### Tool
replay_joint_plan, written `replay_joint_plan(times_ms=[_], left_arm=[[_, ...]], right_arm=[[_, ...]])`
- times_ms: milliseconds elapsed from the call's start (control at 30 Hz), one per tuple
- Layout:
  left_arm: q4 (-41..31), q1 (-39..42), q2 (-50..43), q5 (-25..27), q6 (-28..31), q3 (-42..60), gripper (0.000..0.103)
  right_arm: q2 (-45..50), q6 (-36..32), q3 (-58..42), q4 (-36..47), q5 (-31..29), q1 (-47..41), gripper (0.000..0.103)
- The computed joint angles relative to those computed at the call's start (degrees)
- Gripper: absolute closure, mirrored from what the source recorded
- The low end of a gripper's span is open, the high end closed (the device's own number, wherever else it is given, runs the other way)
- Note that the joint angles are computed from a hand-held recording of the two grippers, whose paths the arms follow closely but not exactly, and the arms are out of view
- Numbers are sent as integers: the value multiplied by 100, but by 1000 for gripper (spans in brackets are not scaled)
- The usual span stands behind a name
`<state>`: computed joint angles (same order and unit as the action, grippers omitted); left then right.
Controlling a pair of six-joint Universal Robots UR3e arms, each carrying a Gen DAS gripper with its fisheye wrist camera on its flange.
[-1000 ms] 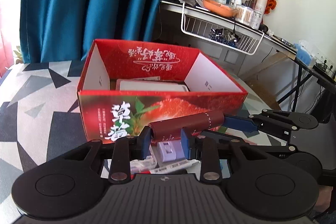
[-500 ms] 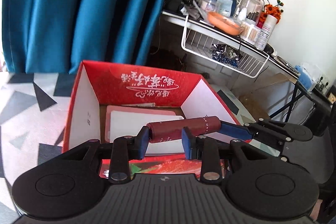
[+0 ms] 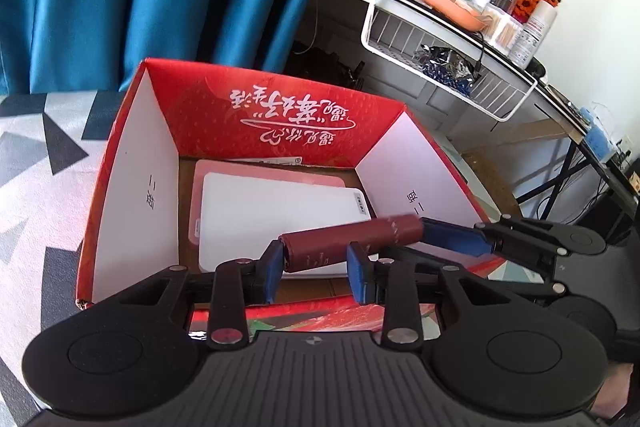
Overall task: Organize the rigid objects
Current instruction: 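Open the left gripper to release the lipstick inside the box, then move the left tool back to the pink checkered marker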
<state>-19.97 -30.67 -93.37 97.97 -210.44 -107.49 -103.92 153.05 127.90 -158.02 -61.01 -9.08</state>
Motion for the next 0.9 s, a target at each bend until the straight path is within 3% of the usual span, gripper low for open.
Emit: replay_joint_plan(times_ms=[133, 267, 333, 367, 400, 433, 467, 667, 900], left_arm=[[-294, -157, -48, 336, 144, 216, 64], [-420, -420, -32, 913, 307, 339, 52], [-359, -505, 19, 1084, 400, 325, 29], [-298, -526, 66, 1106, 444, 275, 23], [-282, -570, 107, 1182, 457, 252, 8], [-298, -659, 116, 1360, 426, 269, 0], [-308, -774, 113, 1578, 392, 291, 0], [-485, -979, 390, 1968, 118, 170, 0], [-526, -1550, 703, 2852, -304, -328, 0]], right_arm=[[-118, 18, 127, -30, 107, -107, 65], [-365, 264, 400, -258, 146, -234, 44], [-547, 267, 550, -265, 282, -372, 35], [-630, 279, 624, -309, 306, -421, 23], [-713, 266, 723, -387, 338, -467, 11], [-806, 247, 848, -519, 368, -526, 5], [-895, 255, 989, -706, 348, -558, 1], [-1369, 390, 1369, -780, 340, -822, 0], [-2920, 216, 2098, 190, 1347, -2003, 0]])
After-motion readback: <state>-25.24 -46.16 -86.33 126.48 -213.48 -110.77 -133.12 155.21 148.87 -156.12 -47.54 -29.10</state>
